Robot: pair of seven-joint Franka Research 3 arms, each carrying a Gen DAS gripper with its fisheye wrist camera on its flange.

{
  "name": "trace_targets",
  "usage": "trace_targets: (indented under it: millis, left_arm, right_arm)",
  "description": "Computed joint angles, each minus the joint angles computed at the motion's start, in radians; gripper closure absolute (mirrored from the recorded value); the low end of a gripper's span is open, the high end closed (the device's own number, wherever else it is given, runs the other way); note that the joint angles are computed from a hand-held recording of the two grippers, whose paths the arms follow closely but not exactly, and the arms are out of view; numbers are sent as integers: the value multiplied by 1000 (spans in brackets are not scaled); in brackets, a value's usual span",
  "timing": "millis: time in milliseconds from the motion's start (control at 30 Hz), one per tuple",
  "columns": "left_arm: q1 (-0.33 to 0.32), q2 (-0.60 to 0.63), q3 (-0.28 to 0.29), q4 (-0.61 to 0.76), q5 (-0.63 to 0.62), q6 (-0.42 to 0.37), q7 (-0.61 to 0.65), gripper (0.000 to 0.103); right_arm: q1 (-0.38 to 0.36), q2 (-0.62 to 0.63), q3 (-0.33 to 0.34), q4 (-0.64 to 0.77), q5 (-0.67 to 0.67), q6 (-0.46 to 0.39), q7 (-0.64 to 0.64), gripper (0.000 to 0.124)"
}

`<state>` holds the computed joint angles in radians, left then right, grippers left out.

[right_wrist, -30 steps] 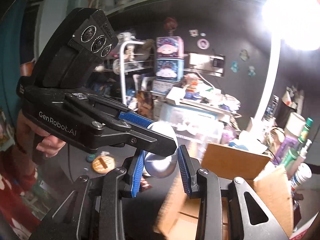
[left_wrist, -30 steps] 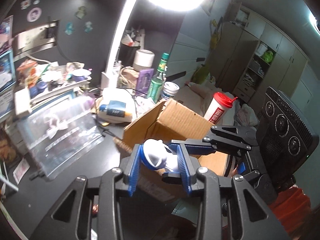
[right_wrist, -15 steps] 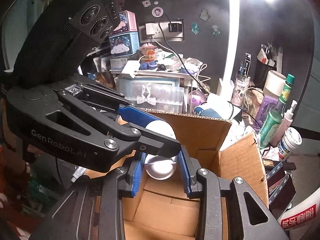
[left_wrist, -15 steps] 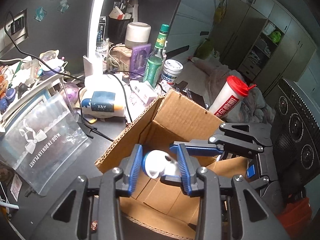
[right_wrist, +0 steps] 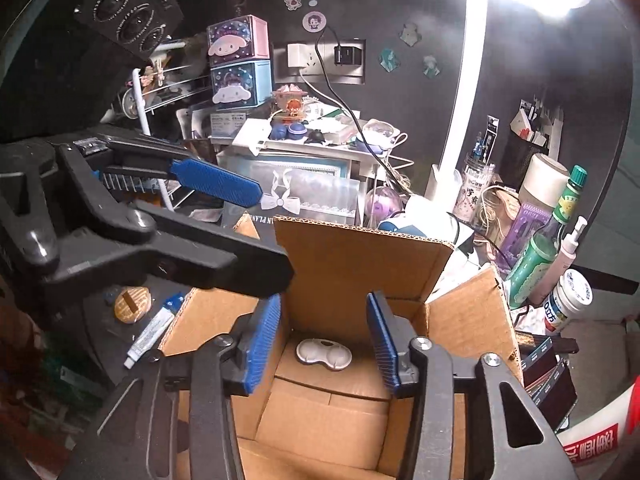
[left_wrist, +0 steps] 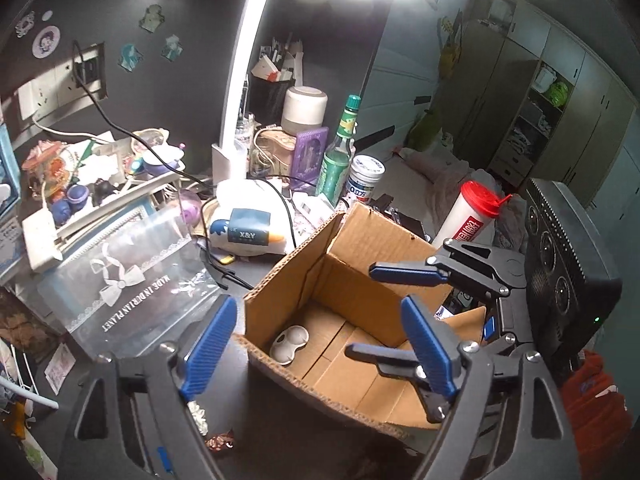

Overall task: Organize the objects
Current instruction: 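Move the right gripper back to the orange compact in clear bag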

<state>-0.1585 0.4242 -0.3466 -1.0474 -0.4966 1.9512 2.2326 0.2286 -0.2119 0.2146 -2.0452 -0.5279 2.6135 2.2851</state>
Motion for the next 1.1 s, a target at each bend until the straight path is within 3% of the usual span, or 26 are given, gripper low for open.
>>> trace_targets:
  millis: [100,200,267,333,467,533,700,867,933,1100]
  left_arm:
    - [58,-92,8,-126,-74,65,44,16]
    - [103,-188,37,-257,-154,138,97,13]
    - [122,-250,64,-345,-202,190,133,10]
    - [133,-310,96,-439,-246,249,180,8]
    - [136,-391,160,-589,-304,344,238,7]
    - [140,-415,188,-646,-332,372,247,7]
    - [147,-455,238,-774,-371,458,276,7]
    - [160,-475,272,-871,-405,501,318,7]
    - [165,-471,279,-890,-407,515,325,7]
    - [189,-445,290,-911,-412,500,336,7]
  right_arm:
    - [-5,-3,29,1,-82,36,38,34]
    - [6,10,57,21,-161,84,57,27]
    - [44,36,48,43,-122,124,-7,22]
    - [98,70,28,71,-5,152,-119,22]
    - [166,164,25,154,80,179,-213,22]
    - [201,219,15,201,105,171,-252,22]
    - [263,404,18,337,373,133,-480,22]
    - [335,577,-30,492,427,59,-490,22]
    - [381,632,-79,548,413,27,-450,22]
    - [447,756,-156,685,411,-29,-379,22]
